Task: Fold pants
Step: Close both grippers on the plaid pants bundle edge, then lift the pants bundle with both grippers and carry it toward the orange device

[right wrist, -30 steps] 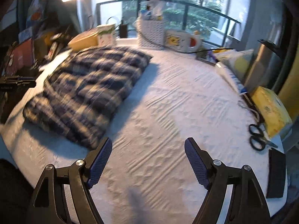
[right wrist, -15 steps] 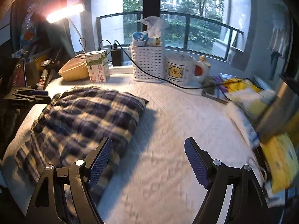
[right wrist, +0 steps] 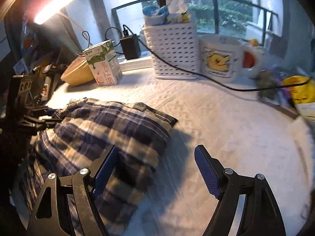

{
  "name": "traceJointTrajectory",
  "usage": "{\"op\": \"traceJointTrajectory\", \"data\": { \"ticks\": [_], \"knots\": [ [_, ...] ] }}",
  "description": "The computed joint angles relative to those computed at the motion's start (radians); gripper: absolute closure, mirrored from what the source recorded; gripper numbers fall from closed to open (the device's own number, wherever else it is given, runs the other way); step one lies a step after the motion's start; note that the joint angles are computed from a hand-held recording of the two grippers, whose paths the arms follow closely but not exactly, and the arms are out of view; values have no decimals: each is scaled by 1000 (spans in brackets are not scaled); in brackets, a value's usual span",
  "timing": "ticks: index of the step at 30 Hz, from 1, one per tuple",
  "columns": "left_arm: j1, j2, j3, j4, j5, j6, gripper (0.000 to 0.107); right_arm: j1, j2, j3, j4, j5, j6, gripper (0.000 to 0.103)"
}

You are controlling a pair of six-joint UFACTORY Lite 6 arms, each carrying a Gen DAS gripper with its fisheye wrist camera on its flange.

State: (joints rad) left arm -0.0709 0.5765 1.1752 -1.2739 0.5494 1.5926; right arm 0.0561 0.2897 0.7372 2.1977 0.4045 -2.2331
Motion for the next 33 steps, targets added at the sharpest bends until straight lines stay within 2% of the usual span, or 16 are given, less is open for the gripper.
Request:
{"op": "traceJointTrajectory", "data": {
  "ticks": [3, 6, 8, 10, 13, 14, 18, 22, 23, 24, 25, 27, 28, 33],
  "knots": [
    [3, 10, -16, -81, 56, 77, 45, -8, 85, 77, -116, 28, 121, 22],
    [-14, -2, -53, -176, 35, 180, 51, -15, 112, 104, -187, 81, 178, 22],
    [-22, -9, -67, -219, 18, 212, 54, 12, 102, 102, -152, 40, 154, 22],
    [-41, -18, -78, -245, -4, 233, 63, 27, 106, 115, -155, 14, 171, 22],
    [-55, -26, -88, -253, -19, 251, 71, 29, 124, 141, -181, 18, 215, 22],
    [-58, -31, -92, -256, -25, 260, 73, 27, 131, 151, -193, 22, 231, 25],
    [-63, -47, -116, -307, -40, 288, 77, 41, 155, 186, -217, 15, 277, 49],
    [-85, -115, -184, -388, -60, 371, 78, 80, 142, 170, -131, 1, 199, 80],
    [-84, -142, -205, -401, -52, 384, 78, 91, 132, 161, -99, -3, 165, 83],
    [-84, -175, -234, -425, -48, 412, 79, 106, 116, 148, -52, -14, 119, 84],
    [-85, -207, -262, -451, -47, 444, 85, 123, 98, 135, 0, -33, 72, 85],
    [-81, -273, -319, -493, -40, 492, 87, 155, 50, 102, 102, -63, -23, 85],
    [-78, -303, -345, -512, -35, 512, 96, 176, 11, 76, 181, -81, -97, 86],
    [-60, -479, -491, -599, -12, 602, 96, 244, -188, -29, 481, -141, -372, 86]
  ]
}}
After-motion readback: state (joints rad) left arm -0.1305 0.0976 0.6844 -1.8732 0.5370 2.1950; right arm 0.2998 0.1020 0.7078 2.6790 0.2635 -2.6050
